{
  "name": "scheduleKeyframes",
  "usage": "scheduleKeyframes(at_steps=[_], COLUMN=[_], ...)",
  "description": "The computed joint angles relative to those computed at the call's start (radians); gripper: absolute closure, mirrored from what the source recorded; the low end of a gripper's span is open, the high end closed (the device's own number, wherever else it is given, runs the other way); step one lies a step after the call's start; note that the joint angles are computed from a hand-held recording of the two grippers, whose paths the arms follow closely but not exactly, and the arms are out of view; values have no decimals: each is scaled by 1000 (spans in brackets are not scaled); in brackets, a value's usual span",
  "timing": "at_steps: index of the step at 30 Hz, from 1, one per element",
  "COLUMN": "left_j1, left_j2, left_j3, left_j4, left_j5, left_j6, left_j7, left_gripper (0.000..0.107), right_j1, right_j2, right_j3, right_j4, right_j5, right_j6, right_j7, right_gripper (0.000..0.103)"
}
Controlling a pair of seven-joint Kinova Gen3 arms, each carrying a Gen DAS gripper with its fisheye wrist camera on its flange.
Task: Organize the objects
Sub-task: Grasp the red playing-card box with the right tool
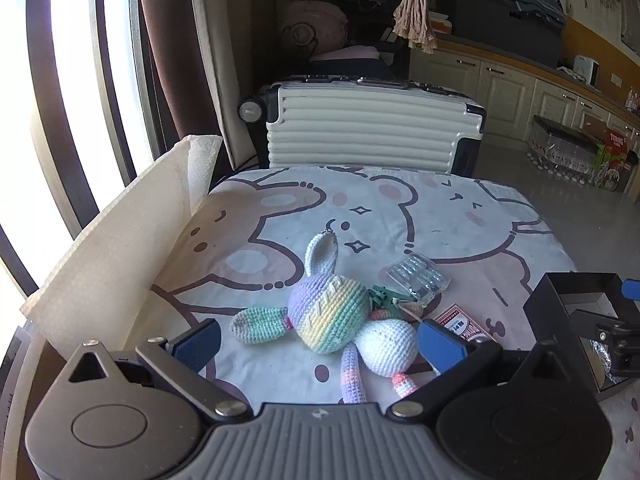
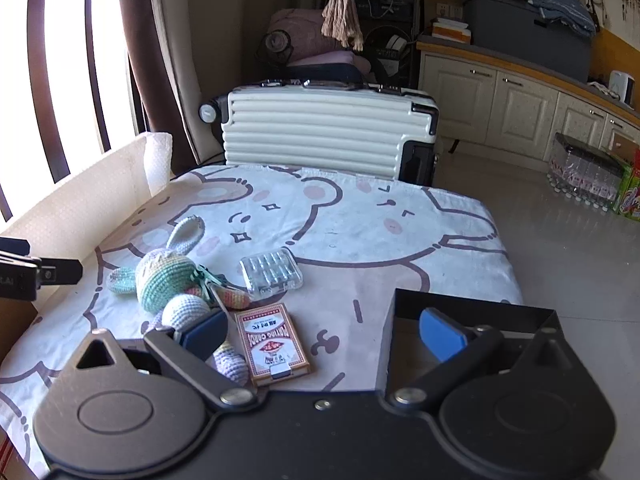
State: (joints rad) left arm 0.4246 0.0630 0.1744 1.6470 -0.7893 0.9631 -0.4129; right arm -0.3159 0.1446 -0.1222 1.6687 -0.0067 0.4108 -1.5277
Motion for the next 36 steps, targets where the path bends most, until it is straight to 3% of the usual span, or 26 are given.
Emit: scheduleKeyframes(at_steps=[7, 12, 17, 25, 36], left_j1=[-34, -74, -121, -158, -129], left_j2=[-6, -20, -13, 50, 225], left_j3=[-17, -30, -44, -70, -112], left_j4=[9, 10, -8, -77, -239], left_j5=[30, 85, 178, 304, 377], left_j6=[-40, -96, -156, -224, -301], left_j7=[-59, -111, -194, -361, -621], left_gripper=[5, 5, 12, 22, 23], right_j1=[-101, -39, -29, -33, -24], right_j2=[89, 164, 260, 370, 482], right_j3=[53, -32, -40, -33, -25], right_j4=[-77, -158, -274, -416, -592], right_j5=[185, 72, -12, -61, -109], right_j6=[47, 103, 215, 362, 555], right_j7=[-109, 39, 107, 184, 249], right_gripper=[2, 15, 25, 28, 33])
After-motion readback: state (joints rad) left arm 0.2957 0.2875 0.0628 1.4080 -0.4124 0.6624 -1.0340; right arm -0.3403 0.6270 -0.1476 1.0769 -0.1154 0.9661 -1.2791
